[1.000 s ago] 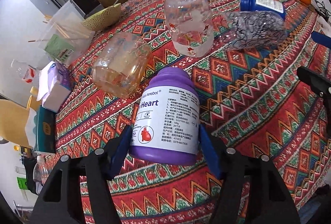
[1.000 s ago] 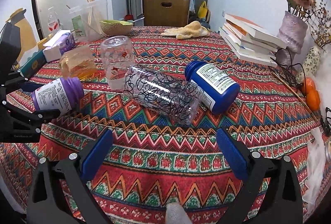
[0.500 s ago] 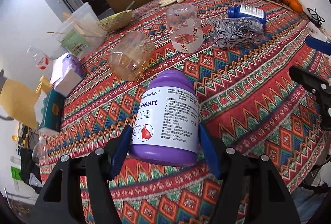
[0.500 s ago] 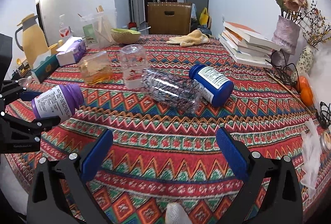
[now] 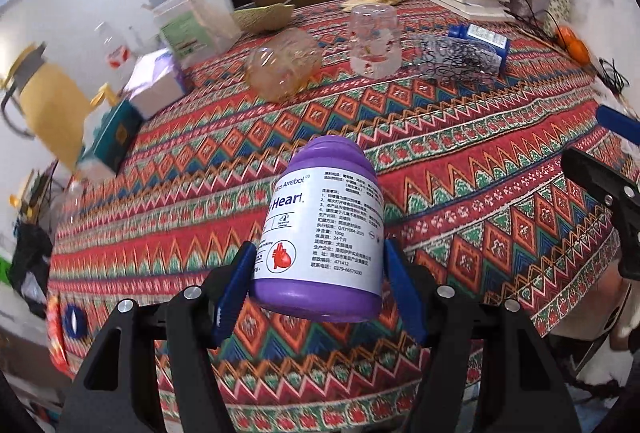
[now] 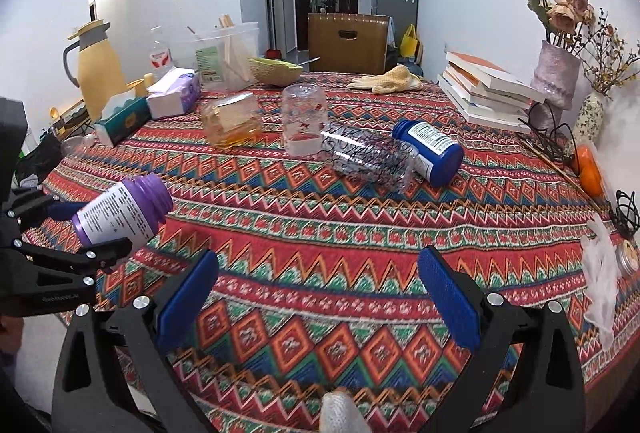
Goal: Flip cup upright
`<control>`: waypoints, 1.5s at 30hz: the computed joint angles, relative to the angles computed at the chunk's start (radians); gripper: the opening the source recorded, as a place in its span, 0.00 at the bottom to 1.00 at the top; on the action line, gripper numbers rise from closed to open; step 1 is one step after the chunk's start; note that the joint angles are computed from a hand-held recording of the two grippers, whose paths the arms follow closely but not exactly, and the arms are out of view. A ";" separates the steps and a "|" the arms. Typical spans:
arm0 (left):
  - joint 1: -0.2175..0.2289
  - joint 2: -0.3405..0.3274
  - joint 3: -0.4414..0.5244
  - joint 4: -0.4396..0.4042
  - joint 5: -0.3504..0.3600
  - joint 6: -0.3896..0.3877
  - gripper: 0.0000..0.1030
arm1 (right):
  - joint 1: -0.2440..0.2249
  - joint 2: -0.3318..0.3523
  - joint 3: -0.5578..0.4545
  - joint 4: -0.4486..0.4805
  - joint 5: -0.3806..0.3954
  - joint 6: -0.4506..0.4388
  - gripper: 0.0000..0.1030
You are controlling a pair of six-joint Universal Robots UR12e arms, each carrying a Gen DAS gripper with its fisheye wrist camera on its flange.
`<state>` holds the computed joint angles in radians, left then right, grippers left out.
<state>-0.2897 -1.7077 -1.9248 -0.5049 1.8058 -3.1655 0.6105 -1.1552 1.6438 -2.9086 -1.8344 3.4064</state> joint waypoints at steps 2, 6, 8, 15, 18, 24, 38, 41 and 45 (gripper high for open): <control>-0.004 0.007 -0.019 0.020 0.009 -0.037 0.61 | 0.007 -0.002 0.005 -0.004 -0.005 -0.001 0.93; -0.005 0.014 -0.041 0.028 0.004 -0.088 0.61 | 0.018 -0.004 0.012 -0.004 -0.014 0.000 0.93; -0.009 0.013 -0.049 0.027 0.011 -0.105 0.61 | 0.021 -0.007 0.018 0.000 -0.018 0.000 0.93; -0.009 0.003 -0.055 0.006 0.005 -0.149 0.61 | 0.026 -0.011 0.027 0.002 -0.031 0.012 0.93; -0.008 0.002 -0.055 0.005 0.002 -0.158 0.61 | 0.026 -0.011 0.028 0.001 -0.032 0.013 0.93; 0.006 0.015 -0.069 0.034 -0.058 -0.162 0.66 | 0.028 -0.012 0.033 -0.001 -0.036 0.018 0.93; 0.011 0.067 -0.139 0.255 -0.036 -0.194 0.93 | 0.033 -0.012 0.031 -0.003 -0.031 0.019 0.93; 0.007 0.071 -0.146 0.266 -0.012 -0.202 0.93 | 0.033 -0.011 0.030 -0.003 -0.026 0.022 0.93; 0.012 0.083 -0.164 0.279 -0.010 -0.238 0.93 | 0.036 -0.010 0.029 -0.004 -0.022 0.023 0.93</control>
<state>-0.2781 -1.6250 -2.0889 -0.2262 1.7957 -3.4039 0.6463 -1.1651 1.6726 -2.9122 -1.8564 3.4293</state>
